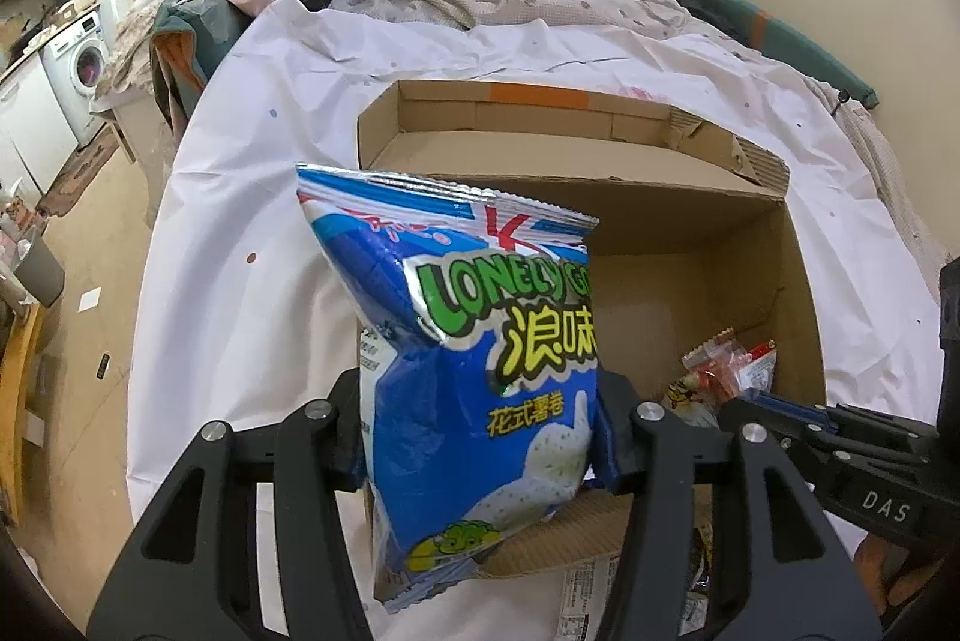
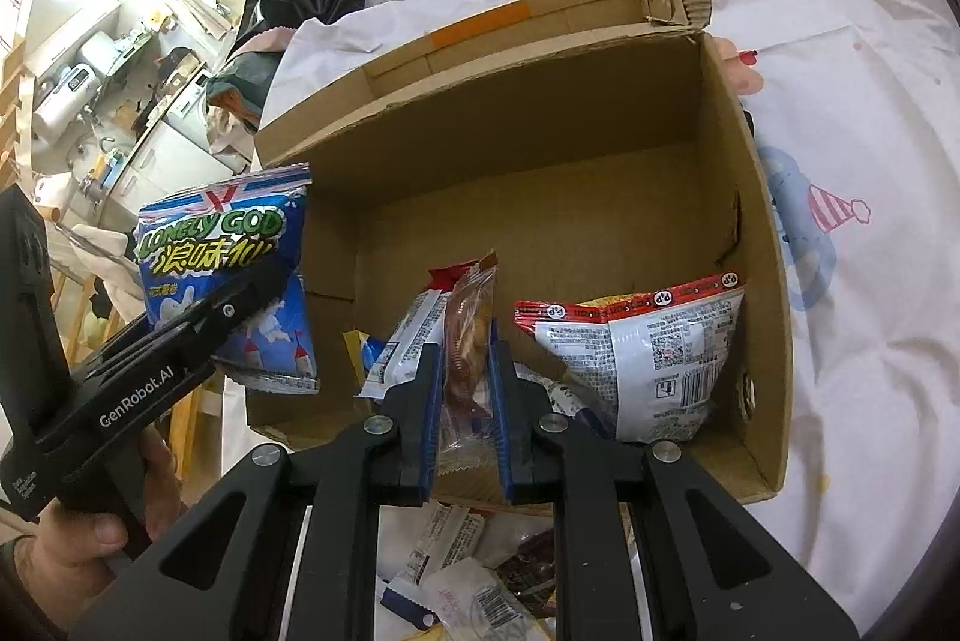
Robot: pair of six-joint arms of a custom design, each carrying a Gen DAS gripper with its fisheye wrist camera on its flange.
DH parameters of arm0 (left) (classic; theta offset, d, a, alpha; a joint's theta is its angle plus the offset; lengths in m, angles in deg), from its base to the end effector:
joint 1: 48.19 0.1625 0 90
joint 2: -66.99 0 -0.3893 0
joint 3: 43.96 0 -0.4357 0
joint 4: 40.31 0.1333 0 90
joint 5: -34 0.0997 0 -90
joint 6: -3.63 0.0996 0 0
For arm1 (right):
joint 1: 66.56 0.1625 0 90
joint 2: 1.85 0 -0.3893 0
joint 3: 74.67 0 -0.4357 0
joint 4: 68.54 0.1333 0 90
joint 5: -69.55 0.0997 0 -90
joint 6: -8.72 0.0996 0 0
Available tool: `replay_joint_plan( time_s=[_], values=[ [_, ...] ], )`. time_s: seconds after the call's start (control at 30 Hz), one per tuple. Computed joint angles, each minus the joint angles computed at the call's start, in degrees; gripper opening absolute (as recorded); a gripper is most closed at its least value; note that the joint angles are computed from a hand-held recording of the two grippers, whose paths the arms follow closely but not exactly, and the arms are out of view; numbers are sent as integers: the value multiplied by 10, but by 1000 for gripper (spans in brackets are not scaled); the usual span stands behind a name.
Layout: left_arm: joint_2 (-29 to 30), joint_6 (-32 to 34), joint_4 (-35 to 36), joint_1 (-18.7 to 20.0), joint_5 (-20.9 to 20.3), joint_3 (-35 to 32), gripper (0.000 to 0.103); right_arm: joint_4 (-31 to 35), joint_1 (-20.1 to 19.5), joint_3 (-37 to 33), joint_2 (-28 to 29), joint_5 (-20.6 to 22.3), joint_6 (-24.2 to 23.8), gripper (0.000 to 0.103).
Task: Organize snacks
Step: 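Carry both snacks over the box and open both tools to drop them, then withdraw both tools from the box and lower them toward the pile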
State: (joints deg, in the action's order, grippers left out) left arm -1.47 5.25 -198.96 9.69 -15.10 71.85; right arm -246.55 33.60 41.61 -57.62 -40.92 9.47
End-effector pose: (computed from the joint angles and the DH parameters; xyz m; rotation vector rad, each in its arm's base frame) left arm -0.1288 -0.5784 0.1702 0.5492 2.4060 -0.6881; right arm 0.1966 -0.5388 0.0684 0.1044 -2.7476 0.7163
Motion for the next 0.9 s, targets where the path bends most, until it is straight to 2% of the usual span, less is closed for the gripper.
replay_joint_plan(
  time_s=[0.13, 0.2, 0.27, 0.37, 0.4, 0.43, 0.47, 0.5, 0.53, 0.63, 0.9],
  values=[
    [-2, -6, 11, 3, -5, -2, 58, -6, -2, 3, -2, 3, 4, 20],
    [-2, -5, 14, -1, 9, -1, 67, -6, -3, 1, -1, 6, 7, 20],
    [-2, -4, 4, -4, 22, 2, 86, -15, -2, 2, -1, 4, 9, 20],
    [-8, -4, -20, -6, 21, 9, 96, -18, -2, 5, -5, 5, 11, 21],
    [-10, -5, -22, -6, 19, 10, 97, -17, -4, 6, -8, 9, 15, 24],
    [-11, -5, -23, -6, 16, 10, 97, -18, -6, 7, -10, 12, 20, 36],
    [-12, -5, -24, -6, 15, 10, 97, -23, -7, 10, -12, 17, 24, 59],
    [-13, -5, -25, -6, 15, 11, 97, -31, -8, 14, -14, 23, 25, 68],
    [-14, -4, -27, -6, 15, 11, 97, -49, -9, 19, -15, 29, 24, 72],
    [-12, -3, -28, -6, 16, 10, 97, -51, -5, 18, -16, 28, 10, 72],
    [-13, -3, -30, -6, 17, 12, 97, -42, -9, 16, -17, 33, 15, 72]
  ],
)
